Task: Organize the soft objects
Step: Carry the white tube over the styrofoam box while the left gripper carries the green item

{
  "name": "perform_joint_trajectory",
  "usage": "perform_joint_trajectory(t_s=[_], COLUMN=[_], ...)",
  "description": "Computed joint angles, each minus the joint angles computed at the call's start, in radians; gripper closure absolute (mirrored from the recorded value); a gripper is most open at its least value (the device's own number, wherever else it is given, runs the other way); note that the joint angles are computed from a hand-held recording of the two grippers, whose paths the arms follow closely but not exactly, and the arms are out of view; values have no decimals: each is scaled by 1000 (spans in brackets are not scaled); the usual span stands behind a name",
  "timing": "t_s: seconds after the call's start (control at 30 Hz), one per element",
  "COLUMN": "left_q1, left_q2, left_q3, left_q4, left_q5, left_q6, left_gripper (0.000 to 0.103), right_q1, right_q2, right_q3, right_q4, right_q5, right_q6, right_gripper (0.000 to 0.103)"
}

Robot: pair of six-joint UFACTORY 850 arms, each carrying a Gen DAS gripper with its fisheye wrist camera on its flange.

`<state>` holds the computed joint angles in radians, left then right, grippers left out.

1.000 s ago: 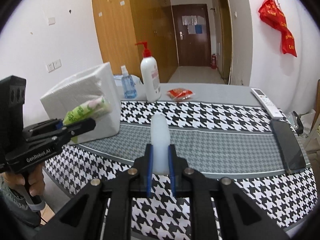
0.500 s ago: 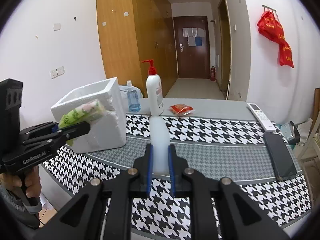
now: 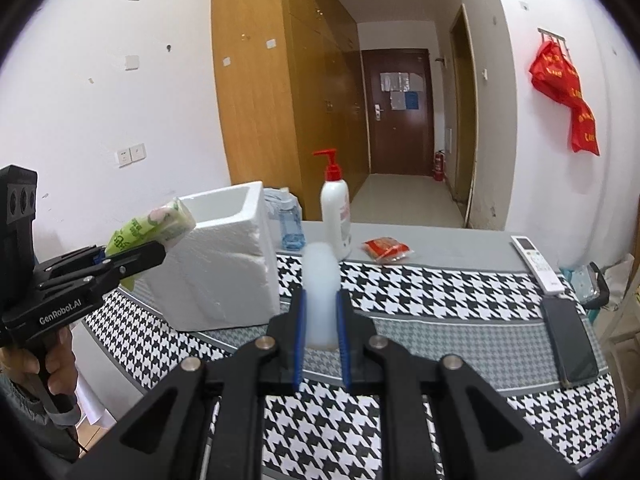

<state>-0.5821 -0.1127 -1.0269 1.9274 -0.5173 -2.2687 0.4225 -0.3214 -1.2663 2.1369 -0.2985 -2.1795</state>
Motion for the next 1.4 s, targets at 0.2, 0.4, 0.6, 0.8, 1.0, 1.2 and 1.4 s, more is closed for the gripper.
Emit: perform_joint_trajectory(t_s=[0.2, 0.4, 0.6, 0.8, 1.0, 1.2, 1.4], left_q1=[-11, -1, -6, 0, 10, 29, 48], left_q2=[19, 42, 66, 87, 110, 136, 154], left_q3=[15, 30, 51, 68, 84, 114, 130], left_q4=[-46, -62, -85, -120, -140, -148, -157], left_q5=[-64, -79, -135, -151, -157, -188, -198], left_q6=[36, 33, 45, 67, 76, 63, 63], left_gripper=[77, 77, 77, 77, 77, 77, 77], right_q1=[12, 24, 40, 56, 71, 92, 106], right_q2=[-7, -21, -42, -69, -90, -113, -143], right_q3=[-22, -48, -85, -130, -169, -208, -250], right_q4=[-67, -115, -190, -276, -334, -379, -396], right_q5=[-20, -31, -43, -55, -73, -70, -66], right_q6=[52, 87, 135, 207, 256, 287, 319], right_gripper=[85, 85, 85, 85, 85, 85, 85])
